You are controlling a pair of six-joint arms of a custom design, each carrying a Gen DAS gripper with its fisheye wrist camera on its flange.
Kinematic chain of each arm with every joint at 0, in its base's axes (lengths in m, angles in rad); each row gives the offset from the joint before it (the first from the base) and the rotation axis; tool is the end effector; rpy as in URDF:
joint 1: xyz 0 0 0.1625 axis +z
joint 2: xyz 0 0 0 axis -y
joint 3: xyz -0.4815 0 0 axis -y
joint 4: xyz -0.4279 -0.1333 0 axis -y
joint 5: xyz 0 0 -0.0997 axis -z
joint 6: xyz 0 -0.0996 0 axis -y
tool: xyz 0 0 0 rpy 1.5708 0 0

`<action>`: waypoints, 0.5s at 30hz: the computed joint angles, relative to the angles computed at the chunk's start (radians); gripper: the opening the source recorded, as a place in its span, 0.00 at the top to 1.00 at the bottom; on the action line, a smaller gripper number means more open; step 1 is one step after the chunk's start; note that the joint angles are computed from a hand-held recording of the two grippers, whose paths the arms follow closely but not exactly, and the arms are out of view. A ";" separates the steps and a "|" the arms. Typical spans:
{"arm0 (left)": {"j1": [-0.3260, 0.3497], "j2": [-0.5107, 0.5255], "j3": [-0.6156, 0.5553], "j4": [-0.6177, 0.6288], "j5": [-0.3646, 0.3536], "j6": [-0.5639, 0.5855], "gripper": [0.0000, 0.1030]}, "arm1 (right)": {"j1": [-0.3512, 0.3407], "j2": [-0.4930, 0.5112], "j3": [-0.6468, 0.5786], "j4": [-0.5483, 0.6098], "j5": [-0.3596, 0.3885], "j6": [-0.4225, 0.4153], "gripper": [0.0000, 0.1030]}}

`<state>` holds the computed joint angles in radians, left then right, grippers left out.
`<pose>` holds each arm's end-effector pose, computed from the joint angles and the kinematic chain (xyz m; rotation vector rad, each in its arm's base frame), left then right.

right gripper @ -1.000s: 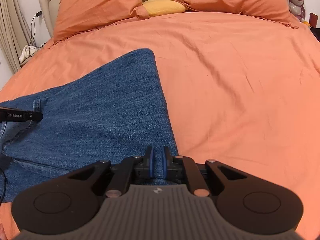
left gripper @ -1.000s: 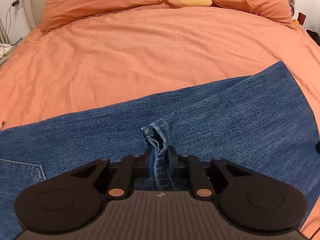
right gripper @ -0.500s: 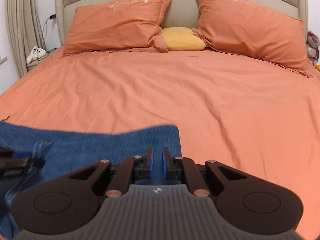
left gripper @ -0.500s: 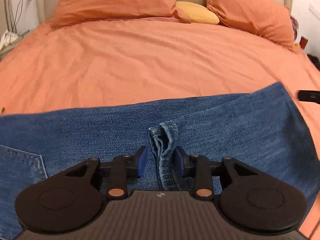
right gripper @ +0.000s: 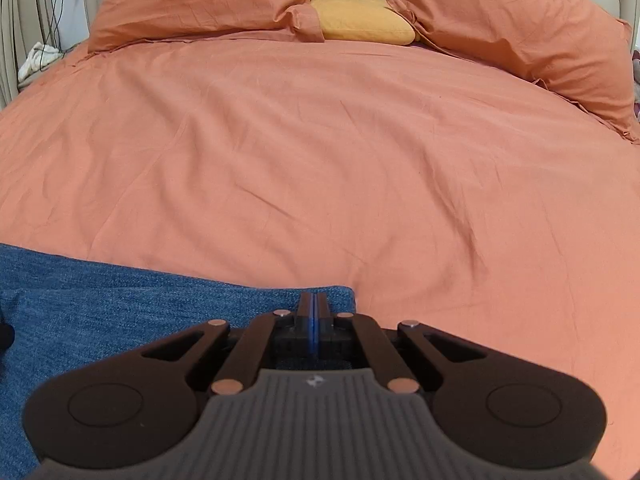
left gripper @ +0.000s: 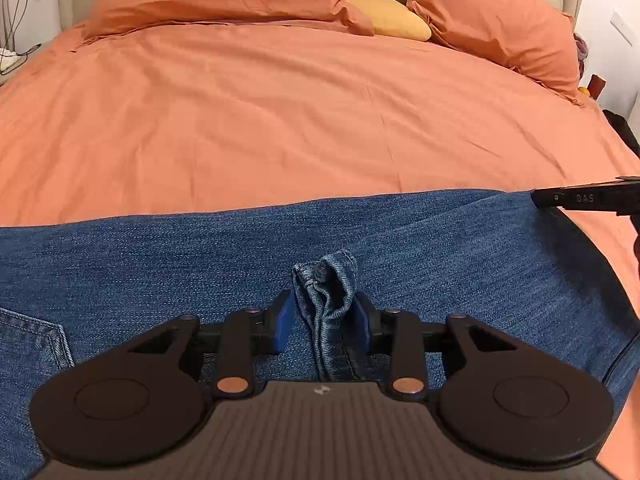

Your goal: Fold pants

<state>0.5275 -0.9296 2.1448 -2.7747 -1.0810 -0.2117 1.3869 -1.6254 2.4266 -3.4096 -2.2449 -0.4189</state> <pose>-0.3722 -0.4253 0.0582 1.0992 2.4800 -0.3856 -0.0012 -0.3956 0.3823 -0.1679 -2.0948 0.9092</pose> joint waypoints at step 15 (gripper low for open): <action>-0.084 -0.157 0.092 0.124 -0.014 -0.149 0.59 | 0.207 -0.338 0.304 0.202 -0.127 0.193 1.00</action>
<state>0.4434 -1.0869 2.2370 -2.6507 -1.0954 -0.3611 1.5943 -1.9637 2.7311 -3.2080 -2.3722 -0.2256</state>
